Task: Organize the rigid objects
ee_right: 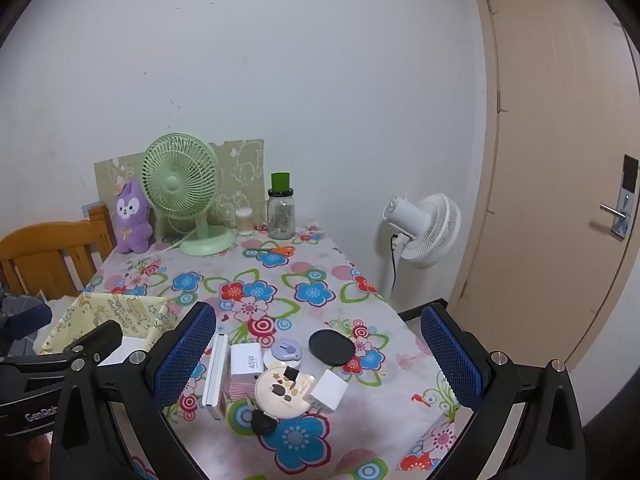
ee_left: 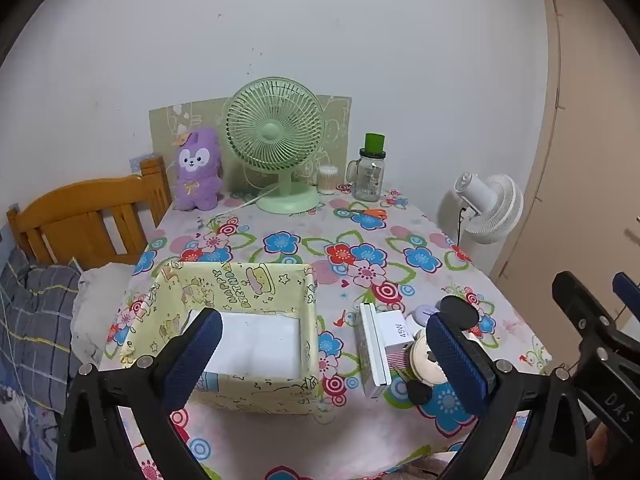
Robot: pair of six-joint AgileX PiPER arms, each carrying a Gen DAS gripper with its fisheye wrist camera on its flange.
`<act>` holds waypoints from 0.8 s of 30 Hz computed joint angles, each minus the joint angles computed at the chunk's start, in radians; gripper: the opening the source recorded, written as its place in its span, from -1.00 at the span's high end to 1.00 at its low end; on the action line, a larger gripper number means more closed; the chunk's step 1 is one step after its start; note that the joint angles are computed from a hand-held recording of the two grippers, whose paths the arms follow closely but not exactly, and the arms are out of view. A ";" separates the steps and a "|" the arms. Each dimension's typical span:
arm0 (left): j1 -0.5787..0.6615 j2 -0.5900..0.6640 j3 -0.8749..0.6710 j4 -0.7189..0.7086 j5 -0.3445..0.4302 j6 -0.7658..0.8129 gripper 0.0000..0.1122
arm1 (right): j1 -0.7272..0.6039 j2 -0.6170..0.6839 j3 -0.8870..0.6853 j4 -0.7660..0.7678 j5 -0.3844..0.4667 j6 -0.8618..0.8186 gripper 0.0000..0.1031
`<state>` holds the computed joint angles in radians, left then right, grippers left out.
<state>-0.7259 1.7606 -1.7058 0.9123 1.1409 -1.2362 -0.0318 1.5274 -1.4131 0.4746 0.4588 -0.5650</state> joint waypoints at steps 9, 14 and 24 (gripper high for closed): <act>0.004 0.004 0.013 0.026 -0.031 -0.030 -0.83 | 0.006 0.013 -0.022 -0.040 0.015 0.034 -1.00; 0.027 0.004 0.015 0.017 -0.081 -0.011 -0.83 | 0.036 -0.012 0.001 -0.145 0.006 0.139 -1.00; 0.034 0.035 0.003 0.021 -0.087 0.010 -0.83 | 0.019 0.059 -0.041 -0.125 0.020 0.132 -1.00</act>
